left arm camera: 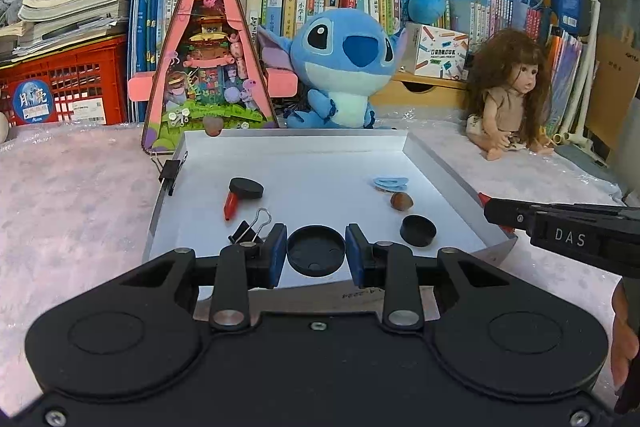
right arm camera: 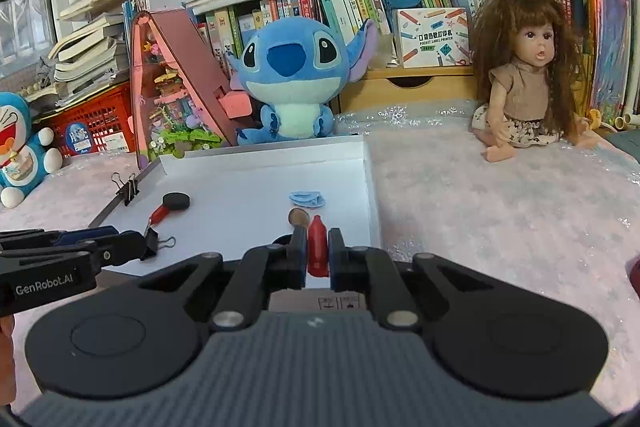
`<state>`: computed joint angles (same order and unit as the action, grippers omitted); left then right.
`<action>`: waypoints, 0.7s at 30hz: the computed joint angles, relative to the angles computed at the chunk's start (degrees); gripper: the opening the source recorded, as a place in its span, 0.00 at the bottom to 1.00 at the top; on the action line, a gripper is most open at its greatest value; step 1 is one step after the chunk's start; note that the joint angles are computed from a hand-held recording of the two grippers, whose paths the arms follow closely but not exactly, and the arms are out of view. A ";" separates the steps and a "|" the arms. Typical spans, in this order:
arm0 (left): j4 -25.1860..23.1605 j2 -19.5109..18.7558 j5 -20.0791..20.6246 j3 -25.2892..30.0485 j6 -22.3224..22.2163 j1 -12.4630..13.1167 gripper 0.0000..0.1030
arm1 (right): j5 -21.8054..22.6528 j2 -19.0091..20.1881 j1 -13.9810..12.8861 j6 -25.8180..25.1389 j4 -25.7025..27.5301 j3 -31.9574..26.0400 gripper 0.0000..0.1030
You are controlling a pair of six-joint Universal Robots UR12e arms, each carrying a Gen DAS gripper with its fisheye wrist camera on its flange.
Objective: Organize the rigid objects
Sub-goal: 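Carry the black lid and red cap into the tray and open both tools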
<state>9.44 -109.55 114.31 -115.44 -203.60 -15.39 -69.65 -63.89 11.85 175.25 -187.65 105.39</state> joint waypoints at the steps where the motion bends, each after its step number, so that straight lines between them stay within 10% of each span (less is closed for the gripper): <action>1: -0.21 -0.17 0.07 0.23 0.00 0.05 0.29 | -0.11 0.11 0.06 0.03 0.20 -0.18 0.13; 21: -7.69 -2.90 -0.65 5.05 -2.66 2.11 0.29 | -0.04 2.81 0.57 3.16 10.98 -6.33 0.13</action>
<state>1.75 -112.44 113.66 -110.39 -206.27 -13.28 -69.70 -61.08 12.42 178.41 -176.67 99.05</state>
